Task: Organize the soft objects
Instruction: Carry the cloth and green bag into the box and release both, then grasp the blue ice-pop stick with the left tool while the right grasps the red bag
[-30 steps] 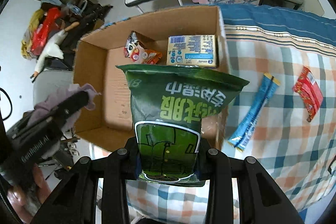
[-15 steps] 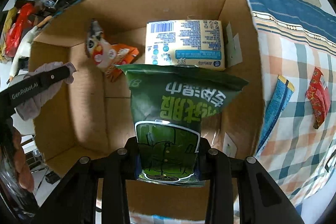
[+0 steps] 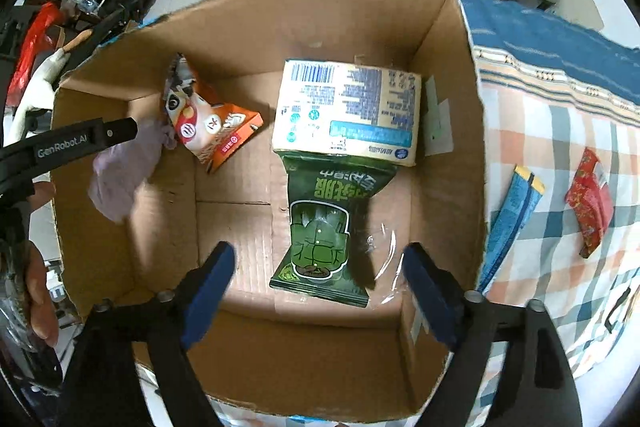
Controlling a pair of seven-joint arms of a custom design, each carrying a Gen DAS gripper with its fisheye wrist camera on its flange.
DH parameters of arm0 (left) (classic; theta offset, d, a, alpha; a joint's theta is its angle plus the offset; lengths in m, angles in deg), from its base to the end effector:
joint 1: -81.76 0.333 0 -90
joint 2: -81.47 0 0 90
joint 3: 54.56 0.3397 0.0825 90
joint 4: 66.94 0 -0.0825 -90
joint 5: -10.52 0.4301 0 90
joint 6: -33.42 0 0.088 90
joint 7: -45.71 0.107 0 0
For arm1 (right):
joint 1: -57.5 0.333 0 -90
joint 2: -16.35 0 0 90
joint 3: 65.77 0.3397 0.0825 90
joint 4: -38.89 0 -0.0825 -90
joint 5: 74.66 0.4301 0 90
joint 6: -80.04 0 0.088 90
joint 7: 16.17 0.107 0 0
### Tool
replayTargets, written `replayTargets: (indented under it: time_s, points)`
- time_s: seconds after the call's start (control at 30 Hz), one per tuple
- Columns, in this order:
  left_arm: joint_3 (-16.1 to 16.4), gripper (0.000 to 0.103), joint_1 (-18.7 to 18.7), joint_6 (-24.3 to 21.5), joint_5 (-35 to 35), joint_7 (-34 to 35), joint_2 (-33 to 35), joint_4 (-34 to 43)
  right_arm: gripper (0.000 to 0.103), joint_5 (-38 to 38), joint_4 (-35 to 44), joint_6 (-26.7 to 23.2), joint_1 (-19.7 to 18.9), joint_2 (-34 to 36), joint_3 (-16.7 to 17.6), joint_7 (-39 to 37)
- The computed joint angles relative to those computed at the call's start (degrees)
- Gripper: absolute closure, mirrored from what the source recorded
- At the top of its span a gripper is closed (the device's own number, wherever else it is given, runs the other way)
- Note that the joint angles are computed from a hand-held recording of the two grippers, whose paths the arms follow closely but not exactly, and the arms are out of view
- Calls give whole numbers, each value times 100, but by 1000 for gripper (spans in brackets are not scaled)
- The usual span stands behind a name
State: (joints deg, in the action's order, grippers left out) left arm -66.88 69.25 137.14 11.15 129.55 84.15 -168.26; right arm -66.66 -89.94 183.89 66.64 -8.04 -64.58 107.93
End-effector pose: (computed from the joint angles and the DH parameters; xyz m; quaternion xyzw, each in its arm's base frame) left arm 0.5666 -0.2587 0.5377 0.5821 -0.8131 -0.0018 0.0006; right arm 0.4494 0.0946 0.5418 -0.5301 0.8456 0.0604 0.0199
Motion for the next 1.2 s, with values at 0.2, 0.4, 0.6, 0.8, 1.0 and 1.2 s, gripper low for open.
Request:
replayTargets:
  time_s: [0.2,0.4,0.6,0.8,1.0,1.2]
  points:
    - [57,11,85,153,-291,170,-515,-324,0,-195,35,-31,12,-132,113,137]
    - [113,7,122,353,-489,377,-1301,-913,0,-317,4,-74,102,-328,209,283]
    - [109,7,89,346,-541,409,-1935,-1347,0,-535,-28,-162,199,-698,379,460]
    - [114,7,36,280,-563,399,-2513,-1674,0,-677,-86,-249,290,-1199,493,612]
    - [124,7,-58,189,-817,253,-2971,-1889,0,-671,-193,-351,343,-1760,470,560]
    - [-158,7,-345,263,-768,145,-3189,-1796,0,-555,-515,-576,149,-2702,271,569]
